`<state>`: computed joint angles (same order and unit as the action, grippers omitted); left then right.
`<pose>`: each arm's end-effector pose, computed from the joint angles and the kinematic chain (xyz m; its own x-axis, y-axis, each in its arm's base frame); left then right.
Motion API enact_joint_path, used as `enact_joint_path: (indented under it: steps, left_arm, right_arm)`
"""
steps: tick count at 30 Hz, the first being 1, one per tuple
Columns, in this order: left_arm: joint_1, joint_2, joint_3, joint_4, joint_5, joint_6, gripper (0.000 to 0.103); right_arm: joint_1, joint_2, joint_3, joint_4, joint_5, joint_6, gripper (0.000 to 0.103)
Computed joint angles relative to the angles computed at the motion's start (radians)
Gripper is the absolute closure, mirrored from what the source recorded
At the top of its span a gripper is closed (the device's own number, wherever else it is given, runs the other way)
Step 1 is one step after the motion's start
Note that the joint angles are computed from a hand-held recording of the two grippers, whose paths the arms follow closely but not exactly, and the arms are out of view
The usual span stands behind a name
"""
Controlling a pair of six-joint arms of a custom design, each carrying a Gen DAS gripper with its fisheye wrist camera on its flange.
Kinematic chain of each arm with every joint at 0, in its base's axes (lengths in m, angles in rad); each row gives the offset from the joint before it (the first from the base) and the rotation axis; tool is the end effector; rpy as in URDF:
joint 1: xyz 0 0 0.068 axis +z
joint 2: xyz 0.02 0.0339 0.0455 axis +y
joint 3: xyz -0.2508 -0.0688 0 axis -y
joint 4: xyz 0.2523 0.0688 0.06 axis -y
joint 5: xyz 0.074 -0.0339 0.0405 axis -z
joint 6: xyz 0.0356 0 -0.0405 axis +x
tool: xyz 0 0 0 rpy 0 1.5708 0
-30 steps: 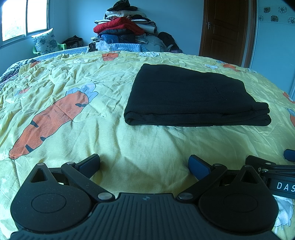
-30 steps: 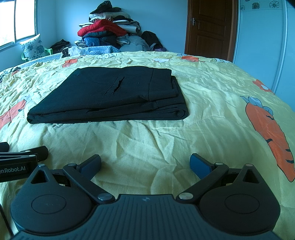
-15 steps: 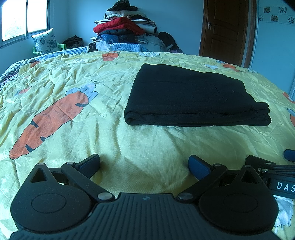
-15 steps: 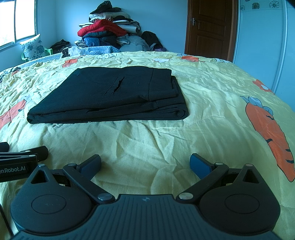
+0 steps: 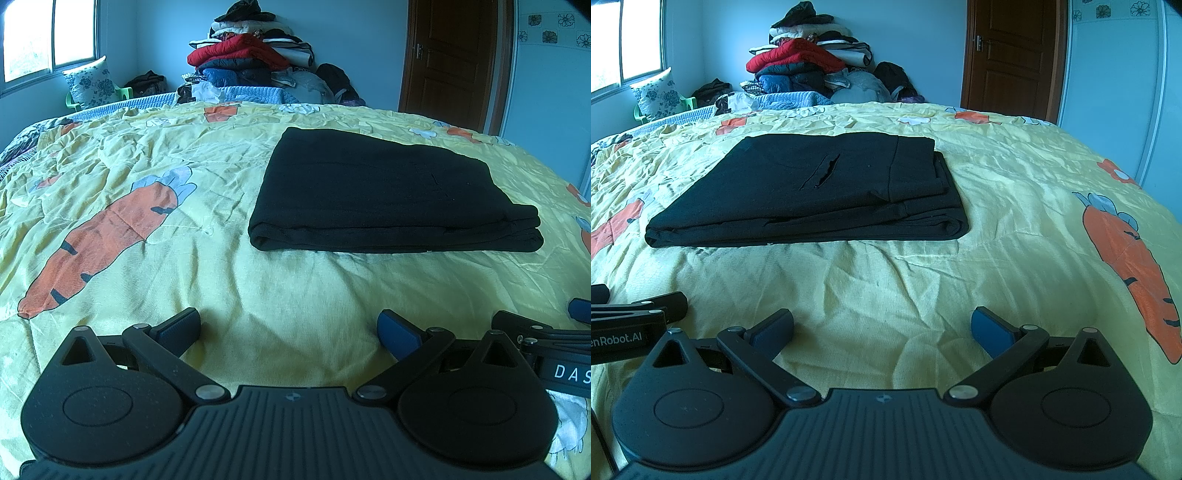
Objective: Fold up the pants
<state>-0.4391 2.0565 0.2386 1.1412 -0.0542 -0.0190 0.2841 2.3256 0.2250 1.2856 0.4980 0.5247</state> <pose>0.1990 -0.0913 0.0074 -0.5741 0.2487 -0.7801 0.3754 0.9267 0.0191 0.1855 0.0365 -0.0285 -0.5704 0.2919 -0.7677 0.4090 0.9115 0.0427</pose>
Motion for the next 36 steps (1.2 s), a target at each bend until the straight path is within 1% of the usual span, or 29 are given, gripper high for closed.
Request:
enact_joint_path:
  steps: [11, 14, 15, 17, 20, 23, 24, 25, 26, 27, 29, 31, 33, 34, 35, 36]
  left_arm:
    - [0.000, -0.001, 0.001, -0.004, -0.003, -0.001, 0.000]
    - [0.045, -0.048, 0.001, -0.076, 0.075, 0.062, 0.000]
    - [0.071, -0.053, 0.003, -0.089, 0.115, 0.082, 0.000]
    - [0.099, -0.085, -0.005, -0.125, 0.131, 0.082, 0.000]
    - [0.162, -0.144, -0.058, -0.105, 0.174, 0.098, 0.000]
    - [0.198, -0.229, -0.120, -0.079, 0.138, 0.155, 0.000]
    - [0.213, -0.269, -0.133, -0.100, 0.123, 0.183, 0.000]
    - [0.227, -0.315, -0.132, -0.157, 0.111, 0.199, 0.000]
    - [0.245, -0.351, -0.128, -0.209, 0.110, 0.210, 0.000]
    - [0.275, -0.384, -0.124, -0.258, 0.128, 0.222, 0.000]
    - [0.357, -0.429, -0.111, -0.347, 0.199, 0.234, 0.000]
    - [0.469, -0.450, -0.098, -0.404, 0.313, 0.244, 0.000]
    - [0.581, -0.454, -0.095, -0.401, 0.419, 0.231, 0.000]
    - [0.608, -0.450, -0.097, -0.380, 0.435, 0.220, 0.000]
    - [0.623, -0.453, -0.101, -0.359, 0.428, 0.218, 0.000]
    - [0.627, -0.455, -0.108, -0.328, 0.393, 0.232, 0.000]
  right_arm:
    - [0.000, 0.000, 0.000, 0.000, 0.000, 0.001, 0.000]
    - [-0.005, -0.012, 0.003, -0.014, -0.002, -0.008, 0.000]
    - [-0.012, -0.018, 0.005, -0.017, -0.012, -0.021, 0.000]
    - [-0.013, -0.005, -0.005, 0.028, -0.039, -0.052, 0.000]
    - [0.009, 0.020, -0.041, 0.131, -0.073, -0.100, 0.000]
    - [0.053, 0.026, -0.091, 0.248, -0.120, -0.164, 0.000]
    - [0.079, 0.006, -0.095, 0.243, -0.129, -0.185, 0.000]
    - [0.106, -0.014, -0.103, 0.242, -0.142, -0.217, 0.000]
    - [0.126, -0.031, -0.103, 0.234, -0.154, -0.247, 0.000]
    - [0.150, -0.064, -0.096, 0.193, -0.169, -0.277, 0.000]
    - [0.198, -0.120, -0.073, 0.105, -0.202, -0.325, 0.000]
    - [0.234, -0.140, -0.043, 0.060, -0.254, -0.376, 0.000]
    - [0.261, -0.144, -0.020, 0.041, -0.316, -0.439, 0.000]
    - [0.276, -0.142, -0.006, 0.030, -0.337, -0.471, 0.000]
    - [0.278, -0.137, 0.014, 0.012, -0.373, -0.520, 0.000]
    - [0.281, -0.129, 0.030, 0.003, -0.401, -0.553, 0.000]
